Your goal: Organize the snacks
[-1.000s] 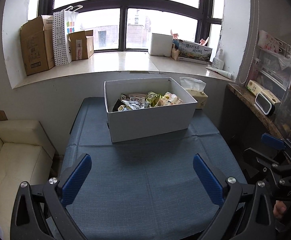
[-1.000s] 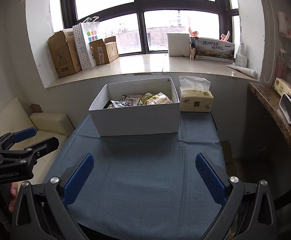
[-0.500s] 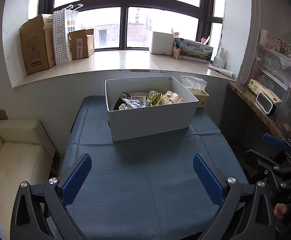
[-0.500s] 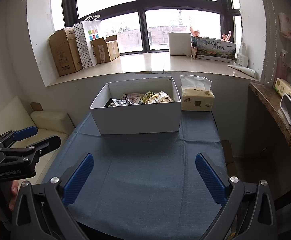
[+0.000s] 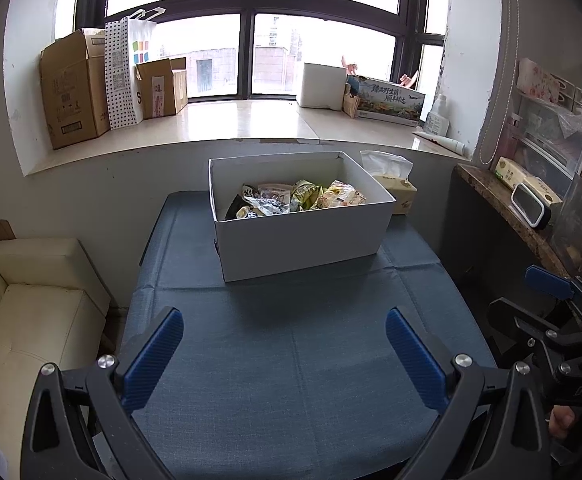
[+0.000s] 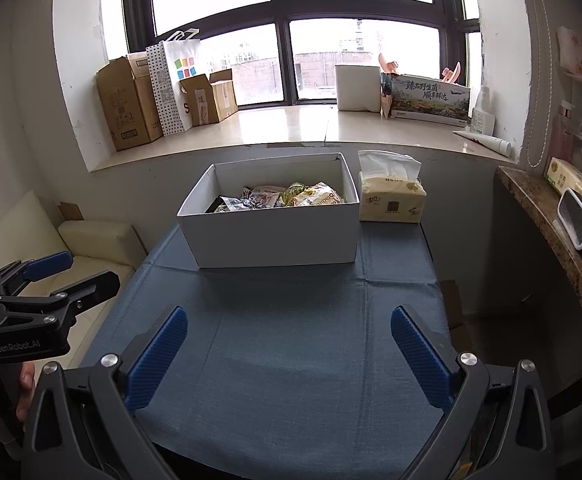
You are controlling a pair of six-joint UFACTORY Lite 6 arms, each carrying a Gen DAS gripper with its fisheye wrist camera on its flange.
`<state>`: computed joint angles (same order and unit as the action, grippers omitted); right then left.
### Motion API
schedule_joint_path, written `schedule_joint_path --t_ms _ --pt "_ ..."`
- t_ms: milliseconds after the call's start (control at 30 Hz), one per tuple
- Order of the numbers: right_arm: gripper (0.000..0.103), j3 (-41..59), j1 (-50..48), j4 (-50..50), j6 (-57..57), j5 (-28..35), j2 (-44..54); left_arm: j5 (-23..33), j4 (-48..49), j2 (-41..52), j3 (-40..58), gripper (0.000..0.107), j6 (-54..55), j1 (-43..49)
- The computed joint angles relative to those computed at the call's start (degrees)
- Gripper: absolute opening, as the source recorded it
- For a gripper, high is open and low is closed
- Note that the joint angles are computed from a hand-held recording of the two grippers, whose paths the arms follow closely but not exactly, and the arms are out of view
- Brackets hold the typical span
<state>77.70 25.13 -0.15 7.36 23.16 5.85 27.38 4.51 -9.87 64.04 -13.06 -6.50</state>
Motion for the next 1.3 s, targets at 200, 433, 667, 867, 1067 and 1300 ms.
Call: schedule_joint_path --t_ms 200,433,667,867,1067,1300 --pt "0.103 -0.23 -0.14 0.70 -0.46 -0.13 -0.17 -0.07 -0.75 0.02 -0.10 0.103 0.83 0.19" --pt "0.103 -0.03 -0.29 1.12 -0.81 -0.07 -0.03 0.11 -0.76 0.04 -0.07 0.103 0.82 0.17" --pt "0.103 -0.20 -0.19 2.67 -2.37 -0.23 -0.14 0.08 0.48 0.20 0.00 0.103 -0.40 -0.34" --pt "0.103 -0.17 -0.21 2.77 -2.48 -0.19 -0.09 0.09 1.01 0.14 -0.06 0.103 -0.93 -0.65" --pt "0.103 -0.08 -0.10 2.89 -2.55 -0.16 -0.03 0.23 1.88 0.43 0.08 0.103 -1.72 -1.27" --pt "0.103 -0.18 -0.22 3.05 -2.77 -0.24 -0.11 0.42 3.19 0.20 -0.02 0.103 -3.05 -1.68"
